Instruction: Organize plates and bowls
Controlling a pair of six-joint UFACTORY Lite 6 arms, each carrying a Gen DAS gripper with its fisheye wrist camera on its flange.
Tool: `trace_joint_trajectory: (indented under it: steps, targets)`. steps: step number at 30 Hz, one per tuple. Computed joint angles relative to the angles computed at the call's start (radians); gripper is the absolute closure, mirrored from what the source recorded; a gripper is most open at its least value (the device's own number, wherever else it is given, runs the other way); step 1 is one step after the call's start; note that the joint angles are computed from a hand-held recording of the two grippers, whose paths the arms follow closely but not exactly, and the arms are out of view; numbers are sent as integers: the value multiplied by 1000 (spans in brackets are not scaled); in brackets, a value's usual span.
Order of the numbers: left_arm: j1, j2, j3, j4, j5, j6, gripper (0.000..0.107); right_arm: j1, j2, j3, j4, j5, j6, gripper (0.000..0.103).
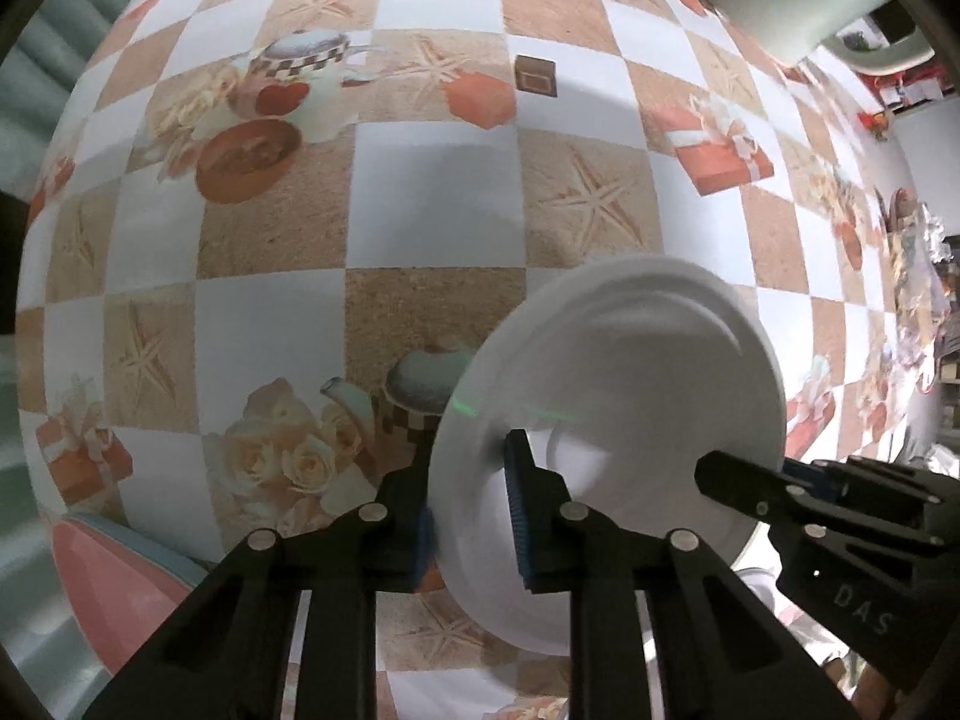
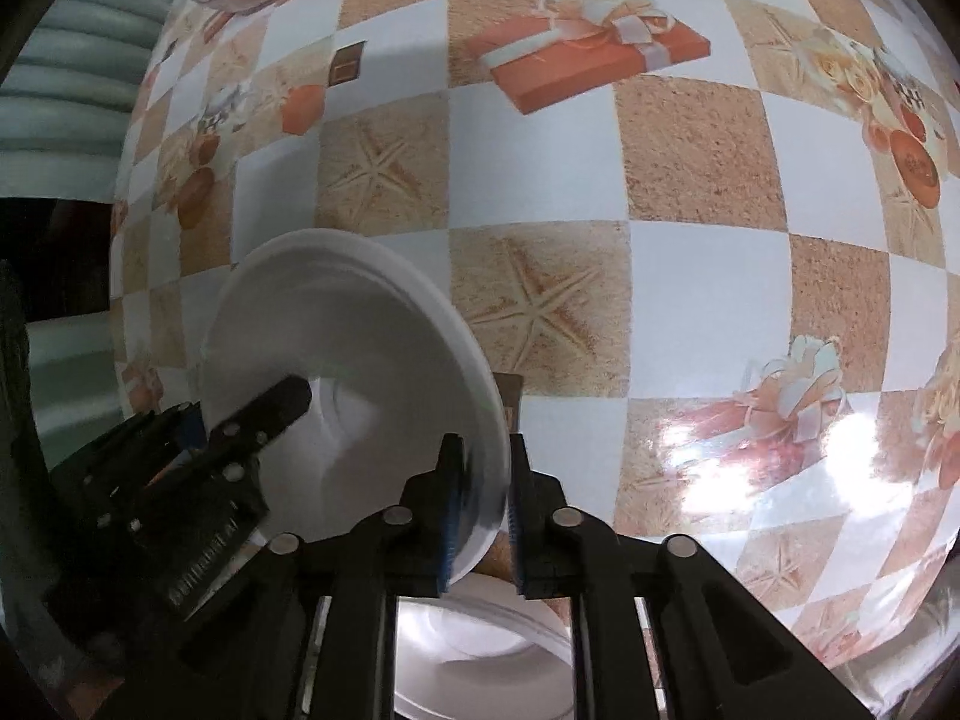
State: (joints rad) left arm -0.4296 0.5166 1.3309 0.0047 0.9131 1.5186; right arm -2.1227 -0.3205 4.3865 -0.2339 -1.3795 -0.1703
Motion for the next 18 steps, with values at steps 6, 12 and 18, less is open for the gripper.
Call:
trace_joint_trajectory:
  steps: [6, 12, 18]
  targets:
    - [35, -54, -42, -37, -29, 110, 85, 18, 5, -20, -15, -33, 25, 88]
    - [78, -144, -31, -74, 63, 200, 85, 19, 13, -80, -21, -122, 9, 88]
    - [120, -192, 49, -115, 198, 259, 85, 29, 5, -216, -23, -294, -36, 88]
